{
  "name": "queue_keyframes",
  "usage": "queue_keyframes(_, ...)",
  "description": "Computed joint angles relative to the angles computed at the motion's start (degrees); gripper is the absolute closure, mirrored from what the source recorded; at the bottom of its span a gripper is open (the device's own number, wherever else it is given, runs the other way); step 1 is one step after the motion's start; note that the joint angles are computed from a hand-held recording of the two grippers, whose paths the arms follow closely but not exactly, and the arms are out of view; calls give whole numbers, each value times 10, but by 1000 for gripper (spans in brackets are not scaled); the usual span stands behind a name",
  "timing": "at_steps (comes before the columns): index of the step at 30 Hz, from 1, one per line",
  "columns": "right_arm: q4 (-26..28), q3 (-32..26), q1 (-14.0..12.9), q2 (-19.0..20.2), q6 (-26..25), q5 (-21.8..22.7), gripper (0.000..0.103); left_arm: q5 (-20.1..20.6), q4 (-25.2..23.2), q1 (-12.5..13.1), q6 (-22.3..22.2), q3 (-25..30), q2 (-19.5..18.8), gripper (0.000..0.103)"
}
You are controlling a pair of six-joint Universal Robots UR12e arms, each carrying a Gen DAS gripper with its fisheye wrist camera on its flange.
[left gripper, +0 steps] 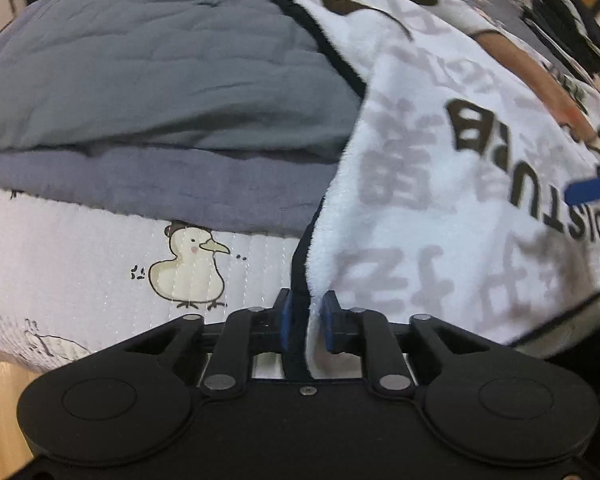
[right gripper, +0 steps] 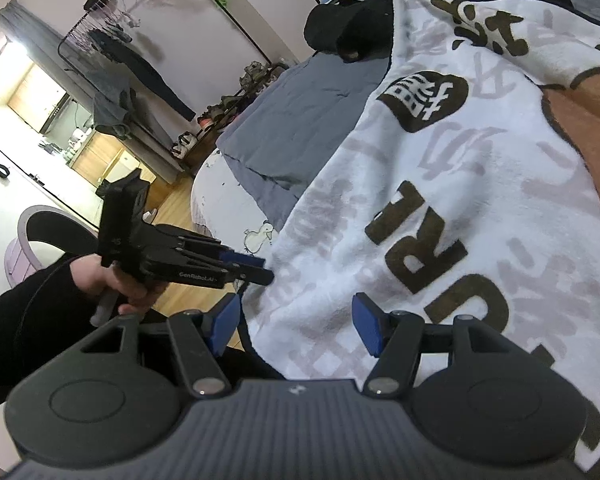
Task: Fold clothes
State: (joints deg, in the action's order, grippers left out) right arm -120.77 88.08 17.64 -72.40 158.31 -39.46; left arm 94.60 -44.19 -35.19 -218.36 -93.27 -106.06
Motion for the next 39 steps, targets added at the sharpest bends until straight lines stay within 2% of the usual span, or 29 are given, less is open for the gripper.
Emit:
queue_keyframes(4, 9, -5, 1, 3, -4, 6, 42, -14, 22, -3, 49, -14, 25, 92)
queue_keyframes(7, 16, -6, 1, 4, -9, 16, 42, -15, 14, -5, 73, -17, 48, 93)
queue_keyframes(10, 28, -11, 1, 6, -16, 20, 42, -8, -46, -6, 63, -3, 52, 92)
queue_keyframes(12, 33, -13, 2, 7, -20, 18, 42, 3, -89, -8, 57, 10, 50, 88)
queue_keyframes(18, 35, -15, 3, 8, -19, 18, 42, 22, -33, -3, 34, 11, 44, 85)
queue_keyframes(21, 21, -12, 3, 8, -5, 19, 42, 46, 1, 3, 28, 18, 33, 68)
queue_keyframes(25, 18, -17, 4, 13, 3, 13, 42, 61, 47, 14, 21, 35, 7, 66)
queue_keyframes(34, 9, -18, 5, 11, -5, 18, 42, 32, 78, 36, 16, 60, -37, 66)
queue_keyframes(37, 11, -20, 6, 11, -11, 25, 42, 15, 113, 44, 13, 55, -43, 66)
queue_keyframes(39, 11, -19, 6, 10, -14, 28, 42, 1, 121, 50, 6, 56, -47, 66)
